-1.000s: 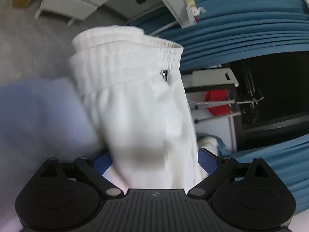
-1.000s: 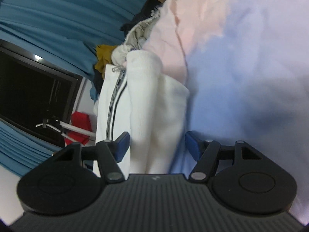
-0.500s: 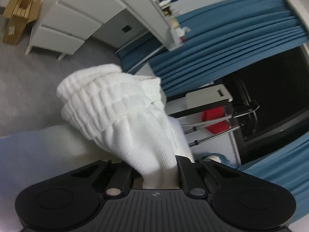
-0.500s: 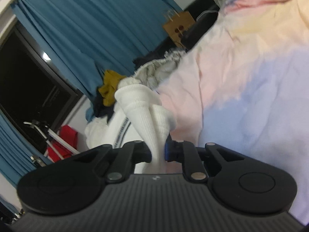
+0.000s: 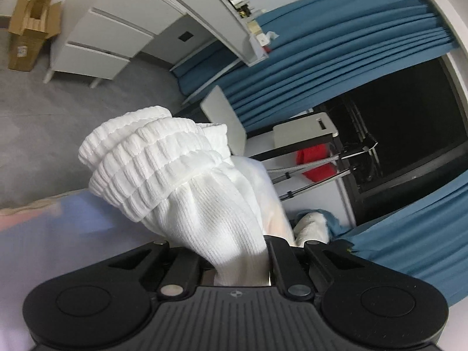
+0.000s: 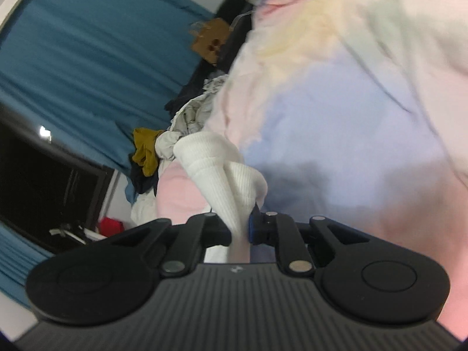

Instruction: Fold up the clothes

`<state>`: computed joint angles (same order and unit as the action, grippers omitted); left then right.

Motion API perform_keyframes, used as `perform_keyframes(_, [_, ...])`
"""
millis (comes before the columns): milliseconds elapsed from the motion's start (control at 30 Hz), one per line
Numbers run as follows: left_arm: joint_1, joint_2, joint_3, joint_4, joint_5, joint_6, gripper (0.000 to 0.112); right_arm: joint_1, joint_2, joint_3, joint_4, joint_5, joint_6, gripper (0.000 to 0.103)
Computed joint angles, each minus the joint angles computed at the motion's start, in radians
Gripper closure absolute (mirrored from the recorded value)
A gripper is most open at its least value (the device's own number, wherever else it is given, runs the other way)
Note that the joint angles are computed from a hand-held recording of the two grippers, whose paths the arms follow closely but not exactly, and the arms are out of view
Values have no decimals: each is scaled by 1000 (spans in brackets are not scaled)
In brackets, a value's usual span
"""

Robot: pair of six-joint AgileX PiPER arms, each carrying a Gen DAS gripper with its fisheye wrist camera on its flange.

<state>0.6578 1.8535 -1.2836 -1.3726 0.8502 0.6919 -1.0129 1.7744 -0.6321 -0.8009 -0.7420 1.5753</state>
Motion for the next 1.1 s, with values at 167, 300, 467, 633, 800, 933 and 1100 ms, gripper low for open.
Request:
perform_keyframes(167, [63, -16, 7, 173, 61, -92, 104, -86, -38, 51, -130, 3, 51, 90])
perform_keyframes(300, [70, -1, -7, 247, 69, -96, 99, -103, 38, 21, -196, 42, 95, 90])
perform_keyframes(467, [67, -17, 9, 283, 72, -78, 89, -111, 108, -9, -224, 51, 116, 90])
perform_keyframes(633, [61, -87, 34, 385, 91, -59, 70, -108, 101, -2, -218, 51, 76, 90])
perform_keyframes(800, [66, -250, 143, 424, 119, 59, 53, -108, 102, -8, -227, 57, 63, 90])
perform_keyframes(933, [53, -380, 220, 419, 123, 142, 53, -103, 102, -14, -226, 62, 61, 90])
perform_keyframes(1100, [-19, -542, 329, 375, 70, 256, 47, -109, 103, -15, -237, 56, 64, 90])
